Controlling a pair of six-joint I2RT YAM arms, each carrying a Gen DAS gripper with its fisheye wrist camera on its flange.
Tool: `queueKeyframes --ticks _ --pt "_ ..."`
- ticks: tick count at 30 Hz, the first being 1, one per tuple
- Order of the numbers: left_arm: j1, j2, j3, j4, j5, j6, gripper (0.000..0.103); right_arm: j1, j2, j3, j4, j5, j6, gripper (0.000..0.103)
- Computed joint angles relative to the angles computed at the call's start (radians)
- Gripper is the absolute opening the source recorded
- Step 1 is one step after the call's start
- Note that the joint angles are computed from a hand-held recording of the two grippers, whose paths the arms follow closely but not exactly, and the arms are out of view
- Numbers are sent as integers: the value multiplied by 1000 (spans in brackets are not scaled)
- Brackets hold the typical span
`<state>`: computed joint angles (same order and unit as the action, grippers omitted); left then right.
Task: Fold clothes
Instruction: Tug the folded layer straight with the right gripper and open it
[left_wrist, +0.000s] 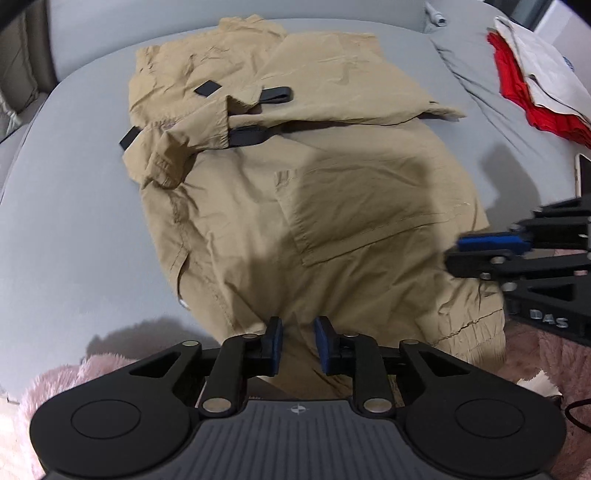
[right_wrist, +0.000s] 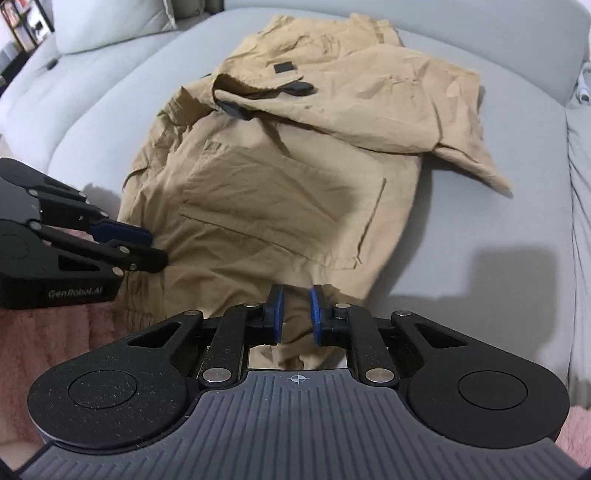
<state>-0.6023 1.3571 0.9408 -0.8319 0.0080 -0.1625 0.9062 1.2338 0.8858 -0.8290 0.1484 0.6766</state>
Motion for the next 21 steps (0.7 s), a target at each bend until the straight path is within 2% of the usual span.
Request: queueKeyframes --ticks 1,3,5,6,8,10,11,13,14,16,21 --pt "-2 0 12 -10 -5 -3 23 -10 -1 19 -25 -13 -2 18" --pt "-10 -35 12 20 -7 0 29 -31 -31 31 -38 -30 -11 26" --pt "-18 -77 4 69 -17 1 47 -60 -92 35 -18 -15 -20 32" --pt "-15 -94 1 106 -28 1 48 -73 -120 30 -16 -9 -22 35" --pt "-3 -103 2 171 -38 -2 48 -141 -154 31 37 -6 3 36" --pt "14 -70 19 212 -21 -11 47 -212 -166 15 106 -29 47 46" --pt "18 -38 30 225 -13 -10 46 -221 -167 11 116 -37 56 48" --pt "25 25 55 246 2 -7 42 -309 -141 -33 218 -85 168 52" --pt "25 53 64 253 1 -2 38 -333 -129 -46 242 -102 205 52" --pt "23 105 82 271 -5 1 32 -446 -97 -130 353 -219 347 52" --pt "8 232 138 320 -51 -16 32 -517 -13 -199 502 -265 419 51"
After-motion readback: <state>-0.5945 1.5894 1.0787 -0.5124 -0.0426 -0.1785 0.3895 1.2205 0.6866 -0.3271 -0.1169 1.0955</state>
